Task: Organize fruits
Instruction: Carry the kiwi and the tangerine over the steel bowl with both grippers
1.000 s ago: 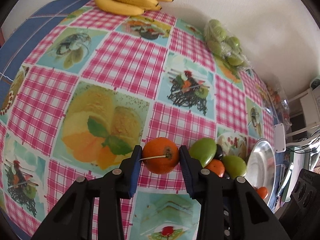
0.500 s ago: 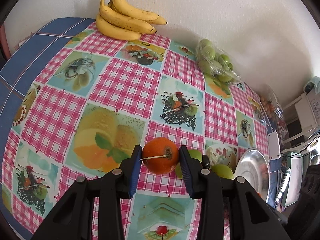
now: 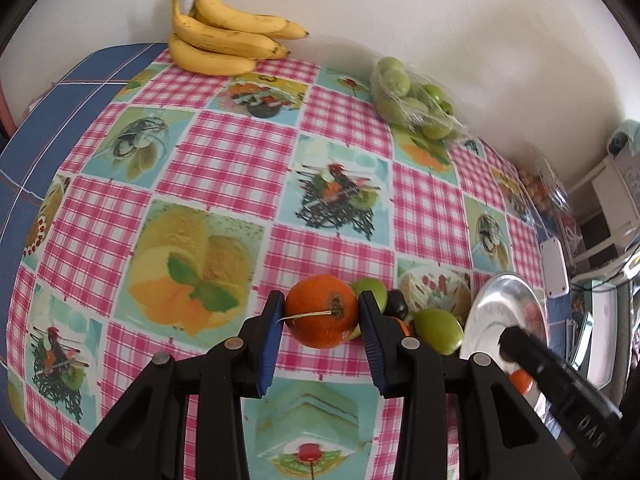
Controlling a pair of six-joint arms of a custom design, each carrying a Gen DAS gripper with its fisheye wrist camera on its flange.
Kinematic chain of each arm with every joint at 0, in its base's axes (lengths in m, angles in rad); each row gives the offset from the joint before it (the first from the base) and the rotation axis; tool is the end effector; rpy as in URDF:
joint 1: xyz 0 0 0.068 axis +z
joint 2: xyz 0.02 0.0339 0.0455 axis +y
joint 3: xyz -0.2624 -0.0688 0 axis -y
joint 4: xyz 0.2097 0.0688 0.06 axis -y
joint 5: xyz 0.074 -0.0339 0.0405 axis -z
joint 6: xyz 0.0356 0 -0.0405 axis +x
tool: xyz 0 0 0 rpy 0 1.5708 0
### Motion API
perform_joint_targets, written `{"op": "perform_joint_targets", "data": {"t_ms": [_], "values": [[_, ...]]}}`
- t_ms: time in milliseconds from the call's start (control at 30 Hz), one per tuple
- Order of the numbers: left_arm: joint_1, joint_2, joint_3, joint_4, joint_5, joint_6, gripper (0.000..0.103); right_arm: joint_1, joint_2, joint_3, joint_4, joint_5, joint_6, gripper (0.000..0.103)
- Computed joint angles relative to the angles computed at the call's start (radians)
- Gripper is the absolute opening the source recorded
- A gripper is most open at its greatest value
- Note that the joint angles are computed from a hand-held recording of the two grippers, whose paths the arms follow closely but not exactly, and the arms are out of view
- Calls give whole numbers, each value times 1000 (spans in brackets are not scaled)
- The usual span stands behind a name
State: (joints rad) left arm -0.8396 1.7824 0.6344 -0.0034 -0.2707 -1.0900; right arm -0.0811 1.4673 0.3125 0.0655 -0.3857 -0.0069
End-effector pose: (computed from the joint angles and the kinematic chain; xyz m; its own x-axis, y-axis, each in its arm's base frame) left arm 0.1807 -0.1872 0.1045 -0.8535 -0.3279 -0.4049 -0.2426 0.9379 -0.2481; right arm 0.1825 -0.0014 0.1121 -0.8827 0.0653 -0.4654 -0.1047 0.9381 0.3302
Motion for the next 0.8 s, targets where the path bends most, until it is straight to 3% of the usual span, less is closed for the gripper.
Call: {"op": "perform_joint_targets", "data": {"t_ms": [333, 800], "values": [[-83, 143, 207, -115, 21, 16, 39, -241, 127, 75, -41, -14, -144, 28], [-180, 428, 699, -374, 57, 118, 39, -436, 368, 192, -34, 22, -239, 29]]}}
